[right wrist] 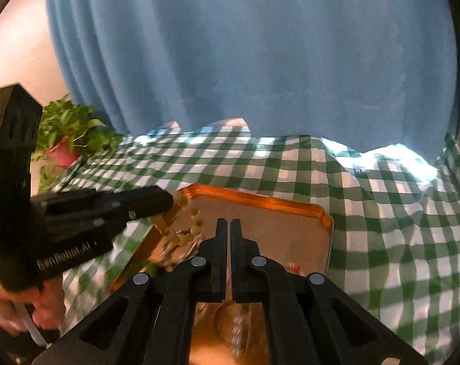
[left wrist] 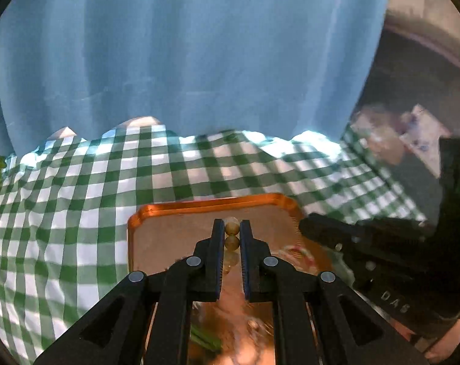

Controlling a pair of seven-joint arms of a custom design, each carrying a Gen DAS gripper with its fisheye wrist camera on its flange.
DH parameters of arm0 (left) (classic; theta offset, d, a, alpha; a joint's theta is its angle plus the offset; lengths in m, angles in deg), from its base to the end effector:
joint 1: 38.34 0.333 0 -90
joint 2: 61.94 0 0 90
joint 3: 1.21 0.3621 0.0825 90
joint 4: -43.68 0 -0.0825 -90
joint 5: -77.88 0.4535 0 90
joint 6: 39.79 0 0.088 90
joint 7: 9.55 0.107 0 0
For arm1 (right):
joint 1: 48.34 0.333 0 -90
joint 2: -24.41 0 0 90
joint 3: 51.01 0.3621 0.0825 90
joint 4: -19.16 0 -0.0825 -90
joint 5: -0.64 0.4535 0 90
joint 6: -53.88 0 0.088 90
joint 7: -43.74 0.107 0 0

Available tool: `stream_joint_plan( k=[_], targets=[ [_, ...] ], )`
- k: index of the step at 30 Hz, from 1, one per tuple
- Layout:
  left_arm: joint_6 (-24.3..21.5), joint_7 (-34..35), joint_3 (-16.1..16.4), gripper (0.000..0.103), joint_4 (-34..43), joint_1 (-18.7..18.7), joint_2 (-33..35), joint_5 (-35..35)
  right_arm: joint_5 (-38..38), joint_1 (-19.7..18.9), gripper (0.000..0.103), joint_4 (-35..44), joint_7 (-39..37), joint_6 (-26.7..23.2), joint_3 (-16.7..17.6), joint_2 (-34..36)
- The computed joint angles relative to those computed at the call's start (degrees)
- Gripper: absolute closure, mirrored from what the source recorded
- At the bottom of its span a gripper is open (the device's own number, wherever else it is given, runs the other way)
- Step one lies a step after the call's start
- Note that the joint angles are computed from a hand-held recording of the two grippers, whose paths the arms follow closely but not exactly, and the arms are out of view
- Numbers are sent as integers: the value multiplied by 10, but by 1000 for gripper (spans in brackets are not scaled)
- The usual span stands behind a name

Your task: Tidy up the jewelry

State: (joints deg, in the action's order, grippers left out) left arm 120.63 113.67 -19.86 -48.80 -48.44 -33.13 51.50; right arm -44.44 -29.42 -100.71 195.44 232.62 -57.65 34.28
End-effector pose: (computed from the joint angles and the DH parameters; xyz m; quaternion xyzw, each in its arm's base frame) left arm 0.7391 -0.3295 0.4276 -0.4283 0.8163 -0.3754 0.0966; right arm 0.6382 0.2040 0.4255 -0.6186 0.6650 -0.2261 0.3521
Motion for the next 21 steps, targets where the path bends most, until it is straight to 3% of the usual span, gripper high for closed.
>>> stream_joint_plan(
  k=[3,7,10,12,14,17,19,21],
  targets=[
    [-6,-28,23,93,36,-25,36,31,45,-22,102,28,-42,-10,18,34],
    [-23,-79,52,93,63,-52,65,80,85,-22,102,37,-70,-11,11,56],
    [-28,-142,80,83,48,-72,51,112,113,-18,94,25,-68,-25,9,56],
    [-10,-156,76,69,11,-64,21,120,138,-28,86,8,-75,-21,20,49],
    [18,-162,74,37,-32,-59,-15,129,151,-25,73,-9,-80,-39,27,32],
    [75,-145,48,29,-123,-30,-96,108,106,10,70,-36,-21,-66,7,-6],
    [81,-100,10,27,-183,7,-163,53,50,24,70,-57,43,-81,8,-42],
    [81,-57,-4,26,-229,19,-224,-6,-19,32,65,-73,118,-105,18,-81]
  ],
)
